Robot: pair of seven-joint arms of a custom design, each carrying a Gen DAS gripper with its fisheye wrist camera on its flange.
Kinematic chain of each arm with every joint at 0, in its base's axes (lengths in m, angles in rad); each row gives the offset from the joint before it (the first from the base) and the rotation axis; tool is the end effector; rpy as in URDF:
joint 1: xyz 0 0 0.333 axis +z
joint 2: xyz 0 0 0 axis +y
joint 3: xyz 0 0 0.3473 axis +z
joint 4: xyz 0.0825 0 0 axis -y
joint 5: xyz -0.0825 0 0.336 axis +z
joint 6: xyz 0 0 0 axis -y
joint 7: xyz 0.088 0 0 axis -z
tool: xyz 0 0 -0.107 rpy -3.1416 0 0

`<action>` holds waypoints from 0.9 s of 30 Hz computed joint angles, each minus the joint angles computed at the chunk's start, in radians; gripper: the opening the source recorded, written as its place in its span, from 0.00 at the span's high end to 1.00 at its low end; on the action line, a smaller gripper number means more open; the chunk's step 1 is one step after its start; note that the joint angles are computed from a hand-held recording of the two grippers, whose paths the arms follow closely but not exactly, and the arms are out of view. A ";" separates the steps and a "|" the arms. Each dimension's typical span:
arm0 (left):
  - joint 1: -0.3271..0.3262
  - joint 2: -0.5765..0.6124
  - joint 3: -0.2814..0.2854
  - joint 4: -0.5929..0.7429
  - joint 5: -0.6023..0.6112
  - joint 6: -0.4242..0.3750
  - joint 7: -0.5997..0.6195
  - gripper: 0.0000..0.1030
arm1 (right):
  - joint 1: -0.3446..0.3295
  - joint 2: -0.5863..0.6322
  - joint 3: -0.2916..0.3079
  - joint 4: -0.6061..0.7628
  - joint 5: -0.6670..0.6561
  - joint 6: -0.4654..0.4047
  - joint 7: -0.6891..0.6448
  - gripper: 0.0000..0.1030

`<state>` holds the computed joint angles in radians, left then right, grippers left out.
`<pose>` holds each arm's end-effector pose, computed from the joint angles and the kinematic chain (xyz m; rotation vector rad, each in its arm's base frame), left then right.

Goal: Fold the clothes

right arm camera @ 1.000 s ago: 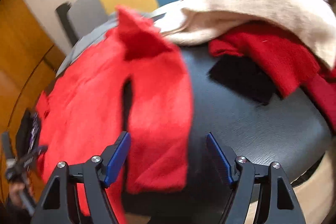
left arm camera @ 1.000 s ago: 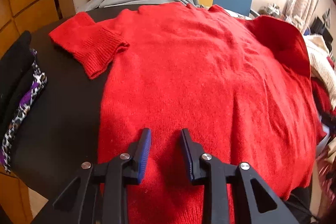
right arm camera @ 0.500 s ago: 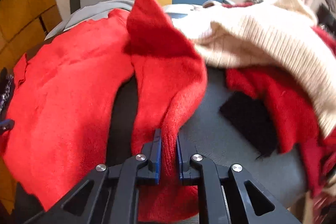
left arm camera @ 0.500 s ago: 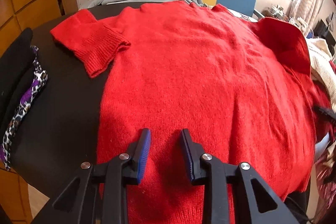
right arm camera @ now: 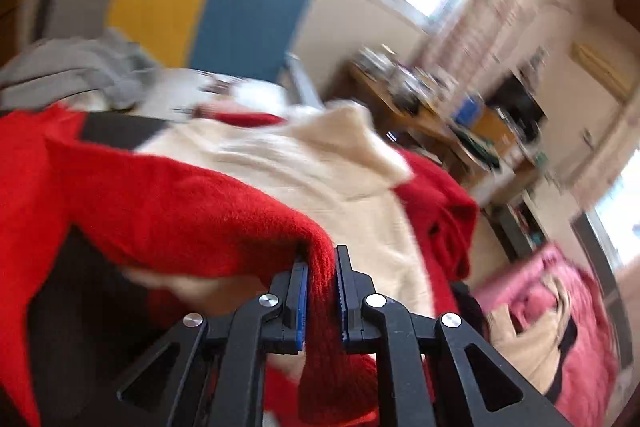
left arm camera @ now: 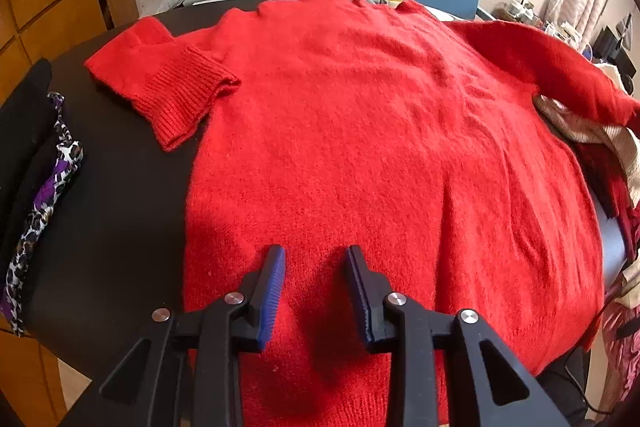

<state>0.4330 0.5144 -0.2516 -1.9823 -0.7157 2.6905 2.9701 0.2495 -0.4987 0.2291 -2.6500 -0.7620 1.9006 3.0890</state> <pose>0.5946 0.1450 0.2890 -1.4117 2.5185 -0.7153 0.2894 0.0990 0.4549 1.1505 -2.5341 1.2194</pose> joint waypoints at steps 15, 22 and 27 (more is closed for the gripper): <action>-0.053 0.040 -0.030 0.190 -0.057 -0.090 -0.068 0.67 | 0.049 0.160 0.115 0.158 -0.234 0.054 0.352 0.30; -0.154 0.163 -0.070 0.389 -0.010 -0.068 -0.159 0.67 | 0.071 0.604 -0.070 0.466 -0.664 0.773 0.642 0.25; -0.241 0.311 -0.057 0.616 0.118 -0.030 -0.291 0.67 | 0.091 0.957 -0.119 0.837 -0.575 0.886 0.509 0.26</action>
<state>0.1924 0.8256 -0.3084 -1.3663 -0.5978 2.6609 2.6789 0.3410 0.4586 0.1104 -1.8126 -1.3366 2.7863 3.5984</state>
